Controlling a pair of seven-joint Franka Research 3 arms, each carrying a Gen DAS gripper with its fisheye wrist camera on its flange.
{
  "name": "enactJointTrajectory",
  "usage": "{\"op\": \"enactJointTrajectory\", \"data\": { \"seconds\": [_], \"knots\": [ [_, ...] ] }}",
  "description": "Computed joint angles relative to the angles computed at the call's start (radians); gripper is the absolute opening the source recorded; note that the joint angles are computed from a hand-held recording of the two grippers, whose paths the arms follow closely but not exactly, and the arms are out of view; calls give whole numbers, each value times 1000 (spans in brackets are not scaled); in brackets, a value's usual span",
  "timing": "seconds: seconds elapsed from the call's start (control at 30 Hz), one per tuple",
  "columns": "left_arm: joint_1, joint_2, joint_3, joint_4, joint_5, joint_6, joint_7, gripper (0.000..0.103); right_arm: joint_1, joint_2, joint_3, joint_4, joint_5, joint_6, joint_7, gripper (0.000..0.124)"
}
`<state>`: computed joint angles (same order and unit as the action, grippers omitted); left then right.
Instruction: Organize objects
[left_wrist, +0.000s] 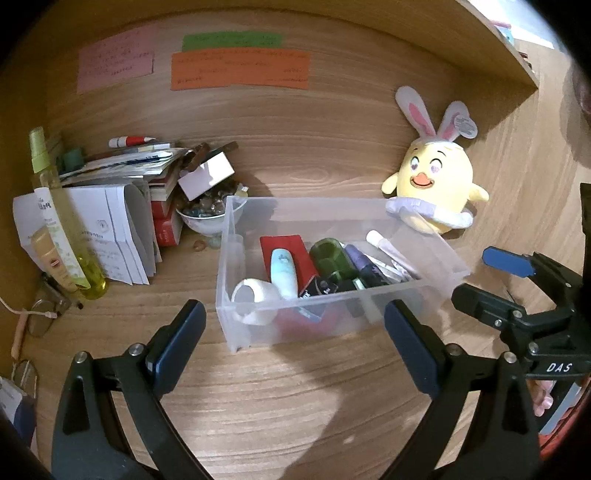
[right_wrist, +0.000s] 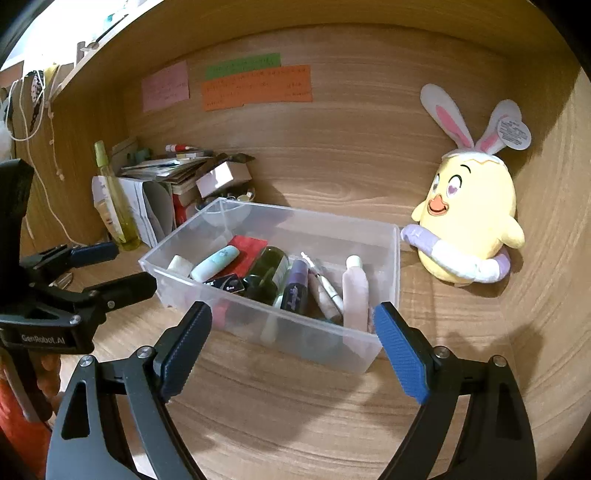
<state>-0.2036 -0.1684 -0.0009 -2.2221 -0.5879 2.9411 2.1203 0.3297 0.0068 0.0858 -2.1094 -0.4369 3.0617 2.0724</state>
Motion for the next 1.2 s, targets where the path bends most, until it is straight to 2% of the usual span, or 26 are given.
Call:
{"op": "enactJointTrajectory", "data": {
  "seconds": [0.2, 0.7, 1.2],
  "knots": [
    [-19, -17, 5, -29, -7, 28, 13, 98, -6, -9, 4, -15, -56, 3, 51, 88],
    [-45, -26, 28, -42, -7, 34, 12, 98, -6, -8, 10, -22, 6, 9, 2, 88],
    [-56, -37, 29, -50, 8, 31, 4, 99, -10, -11, 11, -25, -22, 12, 27, 89]
  ]
}}
